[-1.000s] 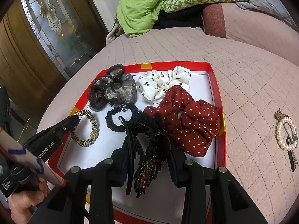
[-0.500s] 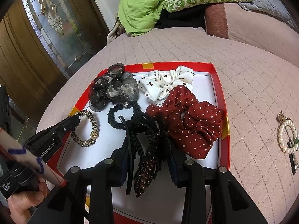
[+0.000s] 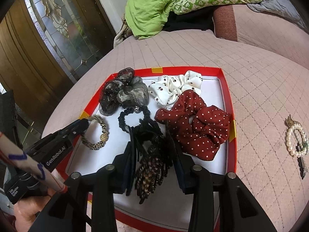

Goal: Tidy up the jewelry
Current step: 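Carry the leopard bracelet and claw clip into the tray and release both, then move both grippers back toward the pearl bracelet beside the tray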

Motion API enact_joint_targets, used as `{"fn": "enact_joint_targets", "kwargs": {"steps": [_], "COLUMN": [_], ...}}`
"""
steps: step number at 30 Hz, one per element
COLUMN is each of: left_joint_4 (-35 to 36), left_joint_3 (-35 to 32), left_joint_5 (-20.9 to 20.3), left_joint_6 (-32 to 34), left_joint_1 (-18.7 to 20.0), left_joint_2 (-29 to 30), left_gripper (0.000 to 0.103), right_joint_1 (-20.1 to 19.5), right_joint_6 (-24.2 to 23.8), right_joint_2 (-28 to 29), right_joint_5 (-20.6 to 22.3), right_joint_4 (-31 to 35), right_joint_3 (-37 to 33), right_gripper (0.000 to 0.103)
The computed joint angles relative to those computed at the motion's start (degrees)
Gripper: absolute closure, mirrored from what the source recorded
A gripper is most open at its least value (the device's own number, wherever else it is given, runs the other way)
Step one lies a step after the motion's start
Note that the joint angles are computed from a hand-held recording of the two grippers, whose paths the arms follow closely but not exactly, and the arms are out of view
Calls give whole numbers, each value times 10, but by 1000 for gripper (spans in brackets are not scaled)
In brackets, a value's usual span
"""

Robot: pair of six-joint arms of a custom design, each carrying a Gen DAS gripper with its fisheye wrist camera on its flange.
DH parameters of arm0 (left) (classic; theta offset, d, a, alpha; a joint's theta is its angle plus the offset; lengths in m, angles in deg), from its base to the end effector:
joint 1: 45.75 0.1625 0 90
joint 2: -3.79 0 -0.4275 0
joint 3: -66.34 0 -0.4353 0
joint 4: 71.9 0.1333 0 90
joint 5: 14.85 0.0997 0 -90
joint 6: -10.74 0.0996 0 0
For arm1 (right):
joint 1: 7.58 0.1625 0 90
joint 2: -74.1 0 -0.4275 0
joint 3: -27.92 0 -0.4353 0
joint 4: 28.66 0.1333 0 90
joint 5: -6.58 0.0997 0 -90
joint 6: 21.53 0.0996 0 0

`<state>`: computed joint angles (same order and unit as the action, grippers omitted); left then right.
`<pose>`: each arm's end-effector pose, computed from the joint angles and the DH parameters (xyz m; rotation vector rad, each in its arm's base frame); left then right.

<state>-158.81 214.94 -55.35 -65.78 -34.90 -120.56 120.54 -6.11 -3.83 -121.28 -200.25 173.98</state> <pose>-0.1713 -0.2457 0.2334 0.3170 2.3409 -0.9376 0.2832 -0.2440 0.1233 0.4044 -2.5442 0.6688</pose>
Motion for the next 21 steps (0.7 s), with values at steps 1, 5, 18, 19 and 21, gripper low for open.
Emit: {"fn": "enact_joint_targets", "kwargs": {"steps": [1, 5, 18, 19, 21], "left_joint_4": [8, 7, 23, 23, 21], "left_joint_3": [-1, -1, -2, -2, -1], "left_joint_5": [3, 6, 21, 24, 27], "left_joint_6": [-8, -13, -33, -36, -38], "left_joint_1": [-4, -8, -30, -34, -38], "left_joint_2": [-1, 3, 7, 5, 4], "left_gripper": [71, 71, 67, 67, 67], "right_joint_1": [2, 9, 30, 31, 34], "right_joint_6": [0, 5, 6, 6, 6], "right_joint_2": [-3, -13, -38, -48, -63], "right_joint_5": [1, 6, 7, 11, 10], "right_joint_4": [4, 15, 31, 32, 36], "right_joint_3": [0, 0, 1, 4, 6], "right_gripper": [59, 58, 42, 42, 42]}}
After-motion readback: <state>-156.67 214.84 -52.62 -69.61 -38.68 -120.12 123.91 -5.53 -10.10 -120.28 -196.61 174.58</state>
